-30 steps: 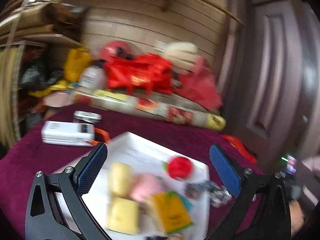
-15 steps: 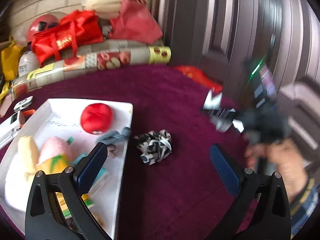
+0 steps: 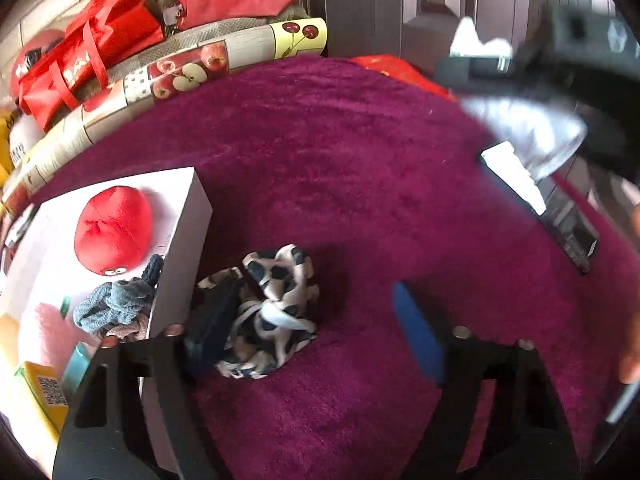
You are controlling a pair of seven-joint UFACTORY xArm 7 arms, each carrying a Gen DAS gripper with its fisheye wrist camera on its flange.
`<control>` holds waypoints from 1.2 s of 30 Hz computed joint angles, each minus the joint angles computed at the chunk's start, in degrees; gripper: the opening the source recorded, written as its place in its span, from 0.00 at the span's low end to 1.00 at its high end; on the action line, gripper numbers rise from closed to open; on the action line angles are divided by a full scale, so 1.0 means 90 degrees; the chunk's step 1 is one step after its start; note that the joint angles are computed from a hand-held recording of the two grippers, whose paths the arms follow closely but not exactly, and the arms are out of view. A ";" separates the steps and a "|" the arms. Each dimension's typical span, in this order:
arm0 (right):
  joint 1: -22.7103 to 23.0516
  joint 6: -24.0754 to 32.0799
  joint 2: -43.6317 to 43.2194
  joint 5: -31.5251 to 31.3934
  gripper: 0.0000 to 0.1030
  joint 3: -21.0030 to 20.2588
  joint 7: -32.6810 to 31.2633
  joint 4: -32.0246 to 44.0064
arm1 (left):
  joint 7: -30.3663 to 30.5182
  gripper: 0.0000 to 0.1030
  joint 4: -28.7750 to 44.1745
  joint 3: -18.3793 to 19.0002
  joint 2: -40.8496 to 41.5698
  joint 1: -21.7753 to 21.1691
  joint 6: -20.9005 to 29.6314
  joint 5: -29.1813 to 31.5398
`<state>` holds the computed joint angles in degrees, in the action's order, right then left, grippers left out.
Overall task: Organize soft objects
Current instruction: 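Grasp the black-and-white scrunchie with the left tool while the right tool holds the glove, then carry the scrunchie and glove over the tray and open both tools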
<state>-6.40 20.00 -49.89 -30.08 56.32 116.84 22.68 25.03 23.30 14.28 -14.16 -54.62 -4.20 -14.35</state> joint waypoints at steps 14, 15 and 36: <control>-0.1125 -0.2990 -0.1204 0.0562 0.28 0.0685 0.0455 -0.0652 | 0.0146 0.20 -0.0702 0.1837 -0.1759 -0.1304 -0.0370 -0.0054; -0.1249 -0.3222 -0.1357 0.0682 0.28 0.0799 0.0477 -0.0681 | 0.0070 0.20 -0.0791 0.1764 -0.1946 -0.1196 -0.0456 0.0015; -0.1816 -0.3382 -0.1819 0.2009 0.28 0.1708 -0.0845 -0.0158 | -0.1062 0.20 -0.1058 0.1829 -0.2701 0.0234 -0.1392 0.1523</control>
